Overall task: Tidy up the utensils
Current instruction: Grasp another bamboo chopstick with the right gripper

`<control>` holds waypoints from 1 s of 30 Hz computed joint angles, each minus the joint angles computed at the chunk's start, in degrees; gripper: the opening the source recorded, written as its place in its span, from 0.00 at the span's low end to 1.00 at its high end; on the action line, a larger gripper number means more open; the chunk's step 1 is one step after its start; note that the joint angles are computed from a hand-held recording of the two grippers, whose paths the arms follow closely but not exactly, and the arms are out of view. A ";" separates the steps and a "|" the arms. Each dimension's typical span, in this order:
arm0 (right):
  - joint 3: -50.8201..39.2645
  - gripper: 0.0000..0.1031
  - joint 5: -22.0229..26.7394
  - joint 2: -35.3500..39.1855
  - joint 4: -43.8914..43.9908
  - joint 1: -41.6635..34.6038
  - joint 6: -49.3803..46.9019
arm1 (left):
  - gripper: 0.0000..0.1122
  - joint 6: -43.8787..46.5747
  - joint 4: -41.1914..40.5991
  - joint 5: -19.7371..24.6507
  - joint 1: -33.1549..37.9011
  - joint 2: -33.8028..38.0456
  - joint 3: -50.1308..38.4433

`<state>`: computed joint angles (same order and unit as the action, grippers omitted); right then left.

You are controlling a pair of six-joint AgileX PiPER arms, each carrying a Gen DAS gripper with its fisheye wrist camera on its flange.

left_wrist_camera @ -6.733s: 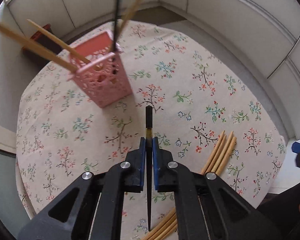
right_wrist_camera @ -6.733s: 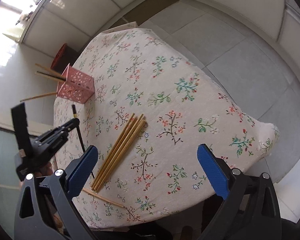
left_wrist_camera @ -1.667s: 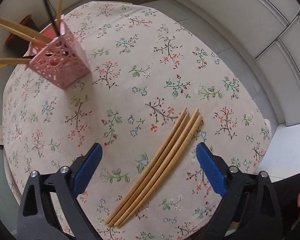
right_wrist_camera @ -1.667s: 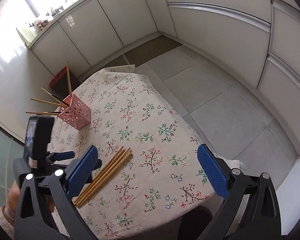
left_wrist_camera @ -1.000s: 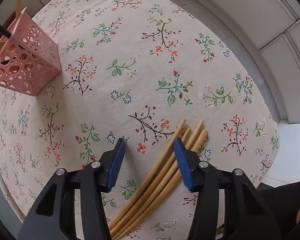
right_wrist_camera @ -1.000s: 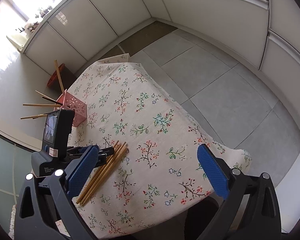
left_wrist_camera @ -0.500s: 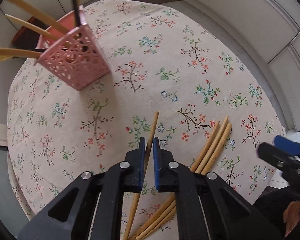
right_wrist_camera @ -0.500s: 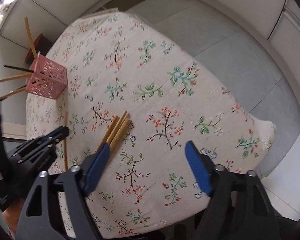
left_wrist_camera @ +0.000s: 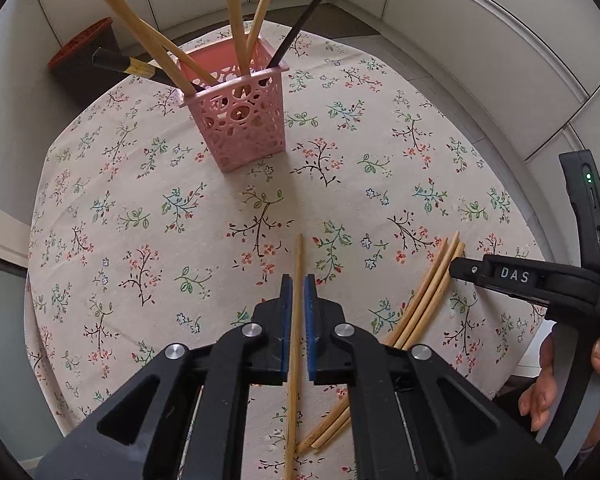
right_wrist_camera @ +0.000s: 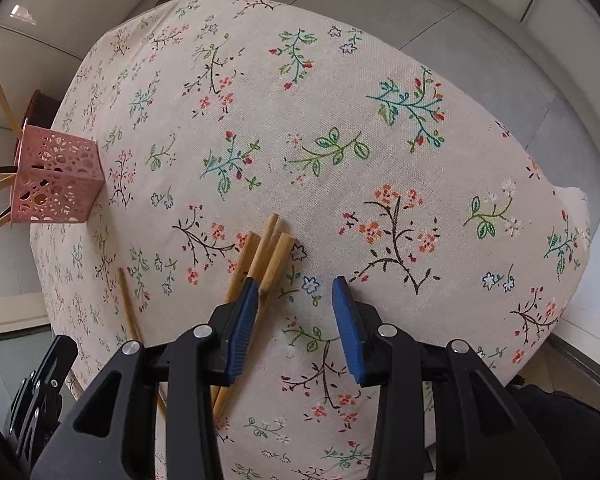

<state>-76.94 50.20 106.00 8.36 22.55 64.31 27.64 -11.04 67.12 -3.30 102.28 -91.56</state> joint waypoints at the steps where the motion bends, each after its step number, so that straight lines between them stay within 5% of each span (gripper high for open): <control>1: -0.12 0.38 -0.32 0.24 -0.26 0.21 1.00 | 0.05 0.17 -0.22 0.06 0.17 -0.24 0.07; 6: -5.09 0.34 4.60 3.14 -5.79 2.51 5.91 | 0.05 1.26 0.12 -0.06 1.37 -0.27 0.77; 11: -8.56 0.09 9.39 5.14 -8.65 3.42 6.57 | 0.06 1.89 0.84 0.93 1.37 1.45 0.38; 14: -7.20 0.07 7.71 4.36 -7.00 2.19 4.45 | 0.08 -0.35 0.44 2.19 0.18 4.47 -1.92; 17: -5.96 0.07 6.04 3.72 -5.48 0.99 0.94 | 0.28 -4.11 2.81 1.37 -2.13 7.70 -3.52; 26: 0.47 0.07 -1.26 -2.65 -4.27 -3.10 -5.37 | 0.30 -11.58 10.27 -3.00 -6.74 12.41 -4.32; 28: 1.08 0.07 -3.08 -4.82 -6.11 -2.27 -5.27 | 0.08 -10.51 8.09 -2.79 -6.33 12.12 -3.98; 30: 2.18 0.07 -5.54 -7.21 -6.98 -1.25 -5.77 | 0.04 -10.40 7.83 -4.60 -6.04 10.69 -1.62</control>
